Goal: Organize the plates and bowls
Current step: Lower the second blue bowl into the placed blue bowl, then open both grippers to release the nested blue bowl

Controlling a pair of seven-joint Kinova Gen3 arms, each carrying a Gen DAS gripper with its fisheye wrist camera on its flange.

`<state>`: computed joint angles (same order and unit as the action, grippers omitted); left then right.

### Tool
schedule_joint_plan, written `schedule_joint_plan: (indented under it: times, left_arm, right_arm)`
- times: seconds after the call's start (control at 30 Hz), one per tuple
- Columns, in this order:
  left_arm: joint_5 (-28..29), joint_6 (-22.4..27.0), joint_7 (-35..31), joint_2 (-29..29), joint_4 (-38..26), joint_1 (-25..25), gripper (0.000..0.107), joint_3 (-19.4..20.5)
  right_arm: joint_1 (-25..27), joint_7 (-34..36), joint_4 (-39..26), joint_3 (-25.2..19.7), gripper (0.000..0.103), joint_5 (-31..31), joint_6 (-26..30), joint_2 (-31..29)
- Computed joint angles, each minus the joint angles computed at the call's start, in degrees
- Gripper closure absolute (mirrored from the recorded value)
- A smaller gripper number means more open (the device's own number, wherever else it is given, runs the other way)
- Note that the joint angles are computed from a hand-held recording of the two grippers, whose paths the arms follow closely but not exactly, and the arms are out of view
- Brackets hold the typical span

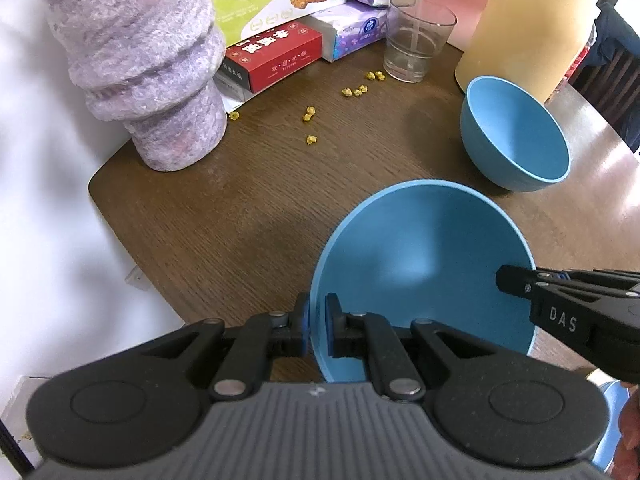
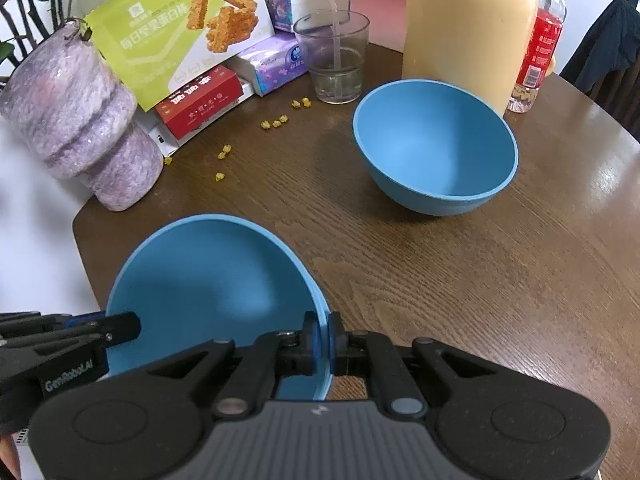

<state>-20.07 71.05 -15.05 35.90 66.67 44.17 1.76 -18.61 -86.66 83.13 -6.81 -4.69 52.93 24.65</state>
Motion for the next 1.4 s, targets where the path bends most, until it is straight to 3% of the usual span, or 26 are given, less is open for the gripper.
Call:
schedule_joint_plan:
  times: [0.73,1.03,1.13,1.2,1.33,1.4]
  left_arm:
    - [1.2,-0.7,-1.8,0.4,0.2,-1.0,0.099,0.3]
    - [0.1,-1.6,-1.1,-0.7,1.3,-0.3,0.096,-0.2]
    - [-1.1,-1.9,-0.4,-1.5,2.0,0.4,0.083,-0.4]
    - [-2.2,-1.9,0.4,-2.0,2.5,1.1,0.061,-0.5]
    - [-3.5,-3.1,1.6,-3.2,3.7,1.7,0.045,-0.2]
    - [-4.7,-3.3,2.5,-3.7,4.3,2.5,0.031,-0.4]
  right_arm:
    - [-2.3,-0.7,1.3,0.5,0.097,4.1,-2.6,-0.1]
    - [-0.2,0.7,1.9,-0.1,0.086,1.7,-3.5,-0.8]
    - [2.0,2.8,3.1,-0.9,0.072,-0.9,-4.8,-2.1]
    - [3.5,4.6,3.9,-1.3,0.053,-3.0,-5.5,-2.9]
    - [7.4,8.7,4.9,-2.3,0.030,-8.8,-6.2,-4.1]
    - [9.2,10.4,5.3,-2.4,0.014,-11.7,-6.5,-4.7]
